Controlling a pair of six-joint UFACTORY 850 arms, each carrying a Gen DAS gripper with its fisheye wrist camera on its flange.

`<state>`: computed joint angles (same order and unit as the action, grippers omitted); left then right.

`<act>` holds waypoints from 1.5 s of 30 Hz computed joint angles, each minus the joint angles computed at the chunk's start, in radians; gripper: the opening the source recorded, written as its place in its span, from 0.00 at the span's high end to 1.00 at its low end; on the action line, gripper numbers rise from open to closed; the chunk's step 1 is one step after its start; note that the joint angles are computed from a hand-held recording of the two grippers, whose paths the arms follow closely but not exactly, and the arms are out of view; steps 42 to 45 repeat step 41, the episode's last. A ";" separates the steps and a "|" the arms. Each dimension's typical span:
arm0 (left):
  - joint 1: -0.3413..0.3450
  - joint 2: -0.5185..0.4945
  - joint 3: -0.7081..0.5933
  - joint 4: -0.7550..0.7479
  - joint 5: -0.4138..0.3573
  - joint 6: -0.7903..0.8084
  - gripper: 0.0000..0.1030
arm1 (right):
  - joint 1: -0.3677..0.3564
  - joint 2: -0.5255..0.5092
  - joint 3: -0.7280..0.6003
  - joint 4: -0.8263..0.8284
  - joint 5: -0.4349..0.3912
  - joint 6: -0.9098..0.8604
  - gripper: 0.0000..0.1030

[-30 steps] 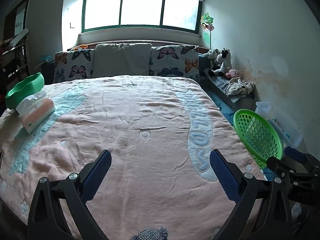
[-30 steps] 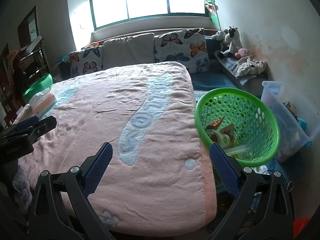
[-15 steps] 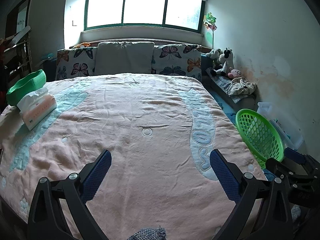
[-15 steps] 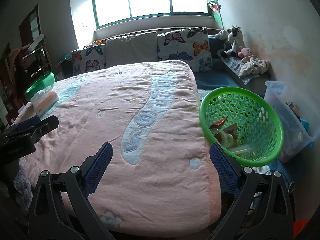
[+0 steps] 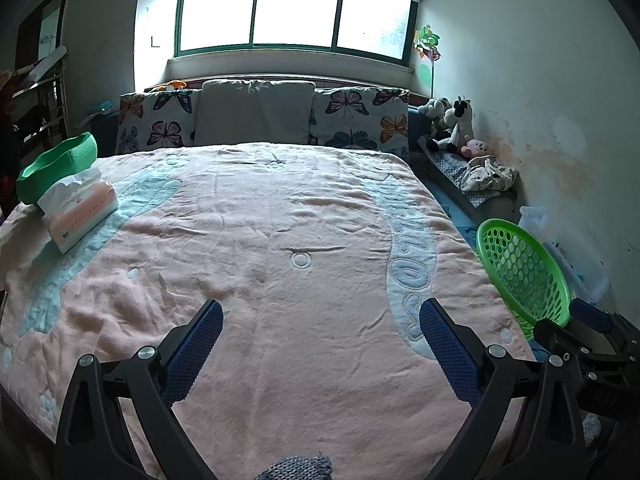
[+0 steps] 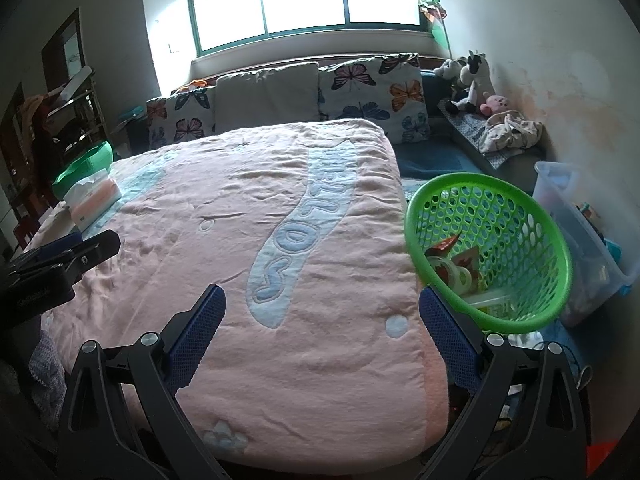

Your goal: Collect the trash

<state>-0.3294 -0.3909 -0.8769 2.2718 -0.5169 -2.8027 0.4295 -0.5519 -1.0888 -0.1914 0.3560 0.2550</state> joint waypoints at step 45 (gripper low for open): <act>-0.003 -0.004 0.007 -0.080 -0.016 0.036 0.07 | 0.003 -0.007 -0.002 -0.060 0.006 0.057 0.06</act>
